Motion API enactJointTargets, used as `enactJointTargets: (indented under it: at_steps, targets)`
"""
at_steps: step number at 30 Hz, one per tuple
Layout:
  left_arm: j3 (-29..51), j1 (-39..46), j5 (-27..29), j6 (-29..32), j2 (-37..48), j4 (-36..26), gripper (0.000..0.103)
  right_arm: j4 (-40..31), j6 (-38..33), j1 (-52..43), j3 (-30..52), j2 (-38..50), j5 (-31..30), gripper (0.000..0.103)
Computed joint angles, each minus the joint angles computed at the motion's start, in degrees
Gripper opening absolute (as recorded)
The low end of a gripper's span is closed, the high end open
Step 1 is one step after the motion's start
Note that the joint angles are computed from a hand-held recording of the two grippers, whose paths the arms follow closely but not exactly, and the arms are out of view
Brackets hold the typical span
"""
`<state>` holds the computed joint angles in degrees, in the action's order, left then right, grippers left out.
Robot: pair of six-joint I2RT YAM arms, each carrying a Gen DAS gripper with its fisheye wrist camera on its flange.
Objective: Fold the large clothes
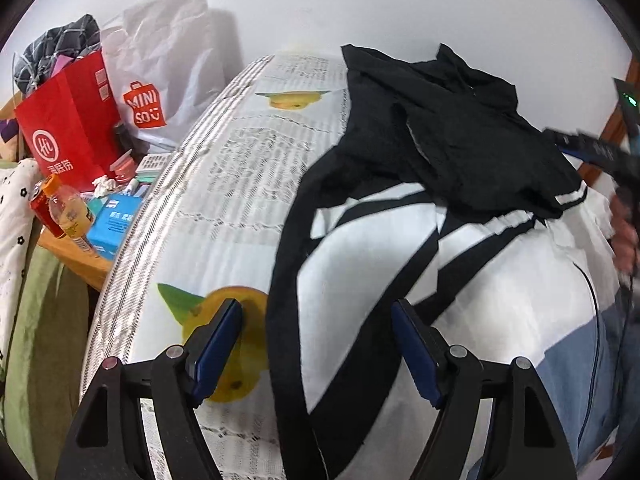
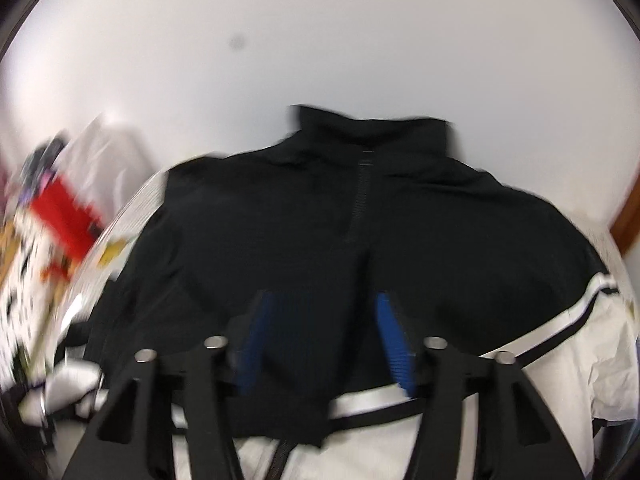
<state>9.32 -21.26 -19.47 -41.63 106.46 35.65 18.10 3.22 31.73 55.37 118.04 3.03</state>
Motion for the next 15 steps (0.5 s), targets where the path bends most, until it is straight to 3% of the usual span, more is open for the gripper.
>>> enactJointTargets:
  at_steps: [3, 7, 15]
  targets:
    - [1.46, -1.43, -5.1, -1.56, -0.8, -4.57, 0.075, -0.96, -2.95, 5.31, -2.43, -1.48, -0.45, 0.061]
    - [1.51, 0.85, -3.01, -0.68, 1.43, -1.78, 0.075, -2.89, -2.87, 12.99, -0.28, 2.62, -2.54, 0.062]
    - [1.41, 1.33, -1.98, -1.1, 3.58, 1.13, 0.076, -7.33, -6.21, 20.82, 11.6, 13.46, 4.07, 0.064]
